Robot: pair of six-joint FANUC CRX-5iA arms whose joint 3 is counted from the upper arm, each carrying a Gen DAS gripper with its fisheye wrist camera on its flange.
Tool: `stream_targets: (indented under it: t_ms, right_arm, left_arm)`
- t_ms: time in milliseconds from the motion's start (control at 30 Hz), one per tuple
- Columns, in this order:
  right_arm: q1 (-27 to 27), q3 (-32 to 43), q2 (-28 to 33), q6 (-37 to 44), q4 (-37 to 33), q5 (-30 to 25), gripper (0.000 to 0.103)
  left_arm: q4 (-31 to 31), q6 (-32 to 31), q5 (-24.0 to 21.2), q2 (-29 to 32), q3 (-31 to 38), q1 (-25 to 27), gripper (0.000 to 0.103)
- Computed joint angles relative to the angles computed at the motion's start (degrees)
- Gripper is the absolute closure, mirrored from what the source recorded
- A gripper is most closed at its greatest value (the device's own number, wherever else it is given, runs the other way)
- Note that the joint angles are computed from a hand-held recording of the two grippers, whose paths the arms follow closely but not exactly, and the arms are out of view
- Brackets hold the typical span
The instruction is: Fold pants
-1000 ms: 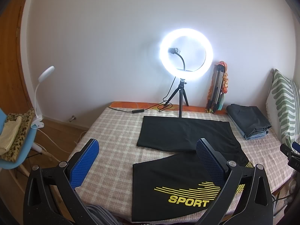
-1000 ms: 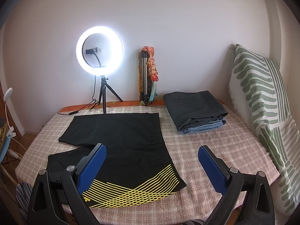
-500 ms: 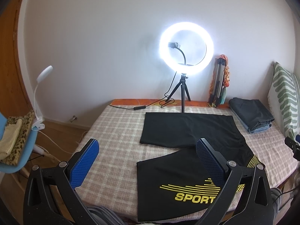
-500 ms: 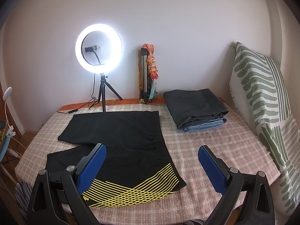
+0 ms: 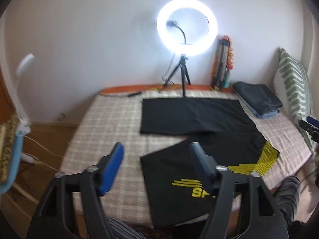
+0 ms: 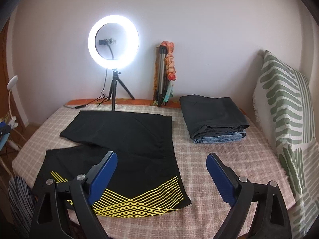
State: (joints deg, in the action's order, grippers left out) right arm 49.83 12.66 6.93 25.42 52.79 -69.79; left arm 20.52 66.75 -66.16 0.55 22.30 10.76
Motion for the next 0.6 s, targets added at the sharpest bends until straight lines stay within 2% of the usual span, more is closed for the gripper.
stream_targets:
  t_ms: [200, 300, 467, 600]
  right_arm:
    - [-2.86, -1.34, -1.75, 6.56, -7.65, 3.97, 0.023]
    - [-3.53, -0.34, -1.17, 11.64, -11.05, 2.31, 0.03]
    - [-3.79, 1.91, 0.6, 24.28, -16.67, -0.91, 0.033]
    - [-3.95, 3.78, 2.42, 34.41, -21.21, -2.86, 0.041]
  left_arm:
    - [-0.94, -3.06, -3.27, 1.7, 0.72, -0.24, 0.055]
    - [-0.98, -4.8, -5.37, 2.68, 1.62, -0.52, 0.059]
    - [-2.04, -9.71, -9.43, 4.36, 4.85, -1.18, 0.067]
    - [-3.88, -14.21, -12.13, 4.87, 6.55, -1.22, 0.068]
